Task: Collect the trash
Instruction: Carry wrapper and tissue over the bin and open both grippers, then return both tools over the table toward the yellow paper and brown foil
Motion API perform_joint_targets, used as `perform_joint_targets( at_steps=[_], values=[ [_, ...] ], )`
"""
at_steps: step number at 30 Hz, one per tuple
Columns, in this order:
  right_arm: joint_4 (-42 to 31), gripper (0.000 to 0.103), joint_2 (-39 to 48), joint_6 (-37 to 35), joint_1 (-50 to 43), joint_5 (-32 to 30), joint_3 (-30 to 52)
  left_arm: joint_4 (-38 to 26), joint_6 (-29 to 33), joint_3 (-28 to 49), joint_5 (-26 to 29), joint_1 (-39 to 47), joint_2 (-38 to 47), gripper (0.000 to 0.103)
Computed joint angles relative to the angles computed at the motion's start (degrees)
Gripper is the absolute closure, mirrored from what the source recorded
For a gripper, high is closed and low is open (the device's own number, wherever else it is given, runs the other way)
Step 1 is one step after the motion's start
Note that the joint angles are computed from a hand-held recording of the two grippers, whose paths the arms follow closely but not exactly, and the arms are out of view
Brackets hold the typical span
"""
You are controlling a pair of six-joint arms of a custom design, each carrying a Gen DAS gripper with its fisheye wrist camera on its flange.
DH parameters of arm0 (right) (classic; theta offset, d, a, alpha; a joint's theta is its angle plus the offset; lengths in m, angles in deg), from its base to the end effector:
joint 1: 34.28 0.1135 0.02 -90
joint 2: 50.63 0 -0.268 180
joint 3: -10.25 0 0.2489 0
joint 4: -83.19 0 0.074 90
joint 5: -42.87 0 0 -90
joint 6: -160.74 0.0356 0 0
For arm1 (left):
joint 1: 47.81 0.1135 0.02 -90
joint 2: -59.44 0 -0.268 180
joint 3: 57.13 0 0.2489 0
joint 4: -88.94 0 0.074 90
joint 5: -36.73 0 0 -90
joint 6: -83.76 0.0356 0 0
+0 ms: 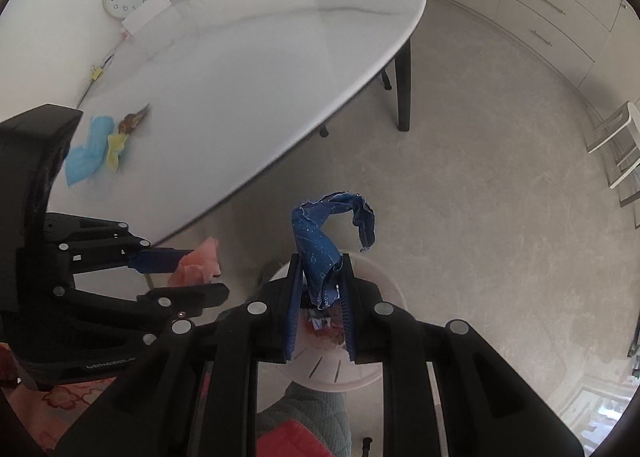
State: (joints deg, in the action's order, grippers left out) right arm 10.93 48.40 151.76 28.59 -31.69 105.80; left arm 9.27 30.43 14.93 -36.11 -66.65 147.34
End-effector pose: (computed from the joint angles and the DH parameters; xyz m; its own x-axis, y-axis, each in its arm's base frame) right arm 0.1622 0.2958 0.2581 -0.8868 0.3572 -0.2933 0.3073 0.9297 0.2030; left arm 0.2230 -0.0872 0.2059 -0.5874 0.8033 -0.0984 0.7886 0.5407 -0.2929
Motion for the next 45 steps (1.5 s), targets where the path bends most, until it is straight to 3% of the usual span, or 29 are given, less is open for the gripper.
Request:
perform_joint_targets(
  at_steps=[7, 12, 15, 19, 22, 30, 31, 34, 35, 39, 45],
  values=[
    [4.6, 0.084, -3.2, 3.5, 4.6, -2.8, -7.9, 6.4, -6.6, -9.8, -2.5, -6.3, 0.8, 0.068],
    [6.4, 0.084, -4.6, 3.7, 5.2, -3.5, -10.6, 7.0, -9.4, -12.7, -4.0, -7.7, -3.1, 0.042],
    [7.2, 0.084, -4.9, 3.5, 5.5, -3.6, -11.7, 6.8, -10.0, -12.8, -4.6, -7.6, -4.4, 0.039],
    [8.5, 0.084, -6.1, 3.7, 6.0, -3.8, -13.6, 5.5, -10.7, -10.9, -5.4, -6.9, -6.6, 0.039],
    [10.4, 0.084, -5.8, 3.1, 6.0, -4.4, -14.4, 3.6, -10.0, -8.1, -6.2, -3.6, -9.6, 0.031],
    [17.8, 0.082, 0.0, -2.1, 6.3, -9.5, -15.5, -1.8, -4.0, 2.9, -6.0, 12.7, -12.9, 0.023],
    [18.5, 0.08, 1.3, -2.7, 6.2, -10.5, -15.1, -2.2, -3.5, 4.1, -5.9, 14.8, -12.7, 0.023],
    [19.2, 0.045, 4.5, -3.2, 6.3, -12.1, -13.4, -2.6, -1.5, 7.1, -5.7, 20.5, -11.7, 0.02],
    [18.4, 0.038, 5.4, -3.2, 6.4, -12.2, -12.3, -2.4, -0.8, 7.8, -5.7, 21.9, -11.1, 0.019],
    [15.4, 0.026, 7.5, -4.0, 5.3, -12.2, -7.3, -2.7, 0.8, 11.7, -5.7, 27.2, -8.3, 0.017],
    [4.7, 0.015, 10.3, -7.8, 3.1, -6.4, 6.6, -2.9, 2.7, 19.3, -3.4, 34.0, -3.2, 0.013]
  ],
)
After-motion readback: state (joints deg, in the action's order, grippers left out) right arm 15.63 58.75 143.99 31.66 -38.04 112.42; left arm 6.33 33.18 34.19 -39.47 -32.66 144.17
